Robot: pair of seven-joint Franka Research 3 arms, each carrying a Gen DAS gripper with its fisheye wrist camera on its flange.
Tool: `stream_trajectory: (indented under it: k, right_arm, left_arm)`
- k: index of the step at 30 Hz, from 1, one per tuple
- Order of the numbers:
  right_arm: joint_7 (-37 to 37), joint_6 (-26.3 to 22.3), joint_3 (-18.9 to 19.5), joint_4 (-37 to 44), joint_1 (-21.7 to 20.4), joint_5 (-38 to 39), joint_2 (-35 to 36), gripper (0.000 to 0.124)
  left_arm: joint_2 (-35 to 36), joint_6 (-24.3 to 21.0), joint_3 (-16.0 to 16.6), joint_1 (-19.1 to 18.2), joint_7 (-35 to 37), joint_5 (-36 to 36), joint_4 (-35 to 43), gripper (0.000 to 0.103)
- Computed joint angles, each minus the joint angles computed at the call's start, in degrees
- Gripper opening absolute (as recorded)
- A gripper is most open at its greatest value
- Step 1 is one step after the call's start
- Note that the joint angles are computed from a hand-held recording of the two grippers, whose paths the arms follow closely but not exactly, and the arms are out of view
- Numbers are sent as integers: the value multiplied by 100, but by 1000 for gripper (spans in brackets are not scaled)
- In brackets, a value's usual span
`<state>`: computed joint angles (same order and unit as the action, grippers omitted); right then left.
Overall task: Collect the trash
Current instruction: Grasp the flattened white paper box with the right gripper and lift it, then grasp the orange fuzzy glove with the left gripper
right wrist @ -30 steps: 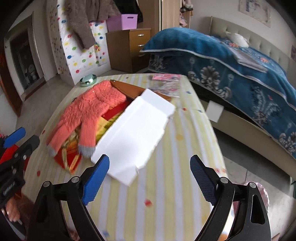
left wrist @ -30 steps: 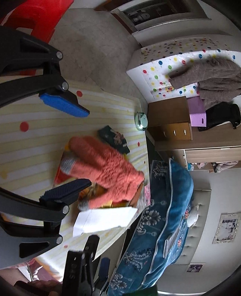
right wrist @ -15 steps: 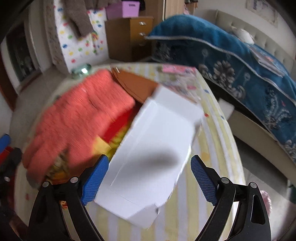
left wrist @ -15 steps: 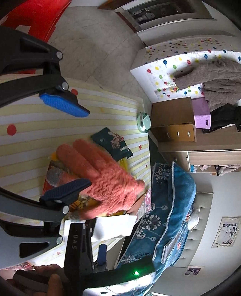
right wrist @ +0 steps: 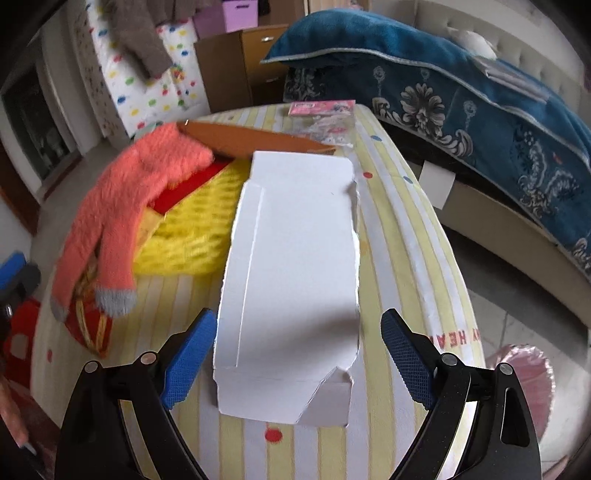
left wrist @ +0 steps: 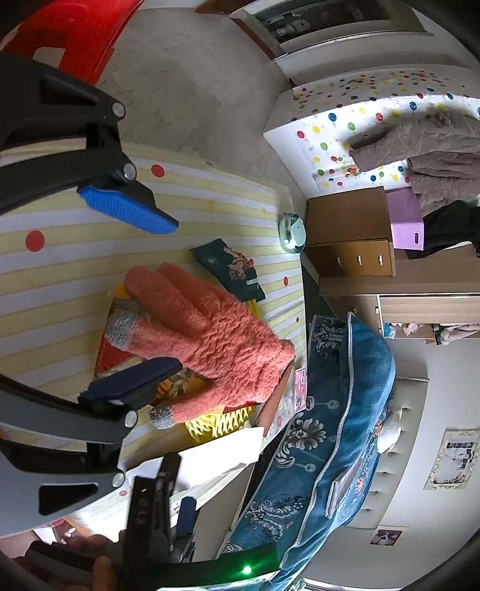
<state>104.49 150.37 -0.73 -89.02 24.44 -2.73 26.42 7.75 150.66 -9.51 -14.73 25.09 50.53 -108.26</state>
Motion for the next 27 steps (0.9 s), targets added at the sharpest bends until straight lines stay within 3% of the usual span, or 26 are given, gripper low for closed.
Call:
stream_trajectory:
  k: [9, 12, 19, 27]
  right_arm:
    - [106, -146, 13, 611, 82, 161, 397, 90]
    - [199, -305, -234, 643, 353, -375, 406, 88]
    - [300, 335, -265, -268, 356, -806, -195, 85]
    - [62, 859, -50, -993, 93, -611, -774, 84]
  left_arm:
    - [37, -94, -19, -28, 106, -96, 26, 68]
    - [44, -97, -22, -32, 160, -148, 30, 68]
    - [28, -183, -29, -30, 314, -250, 1, 68]
    - [162, 77, -36, 11, 575, -456, 88, 68]
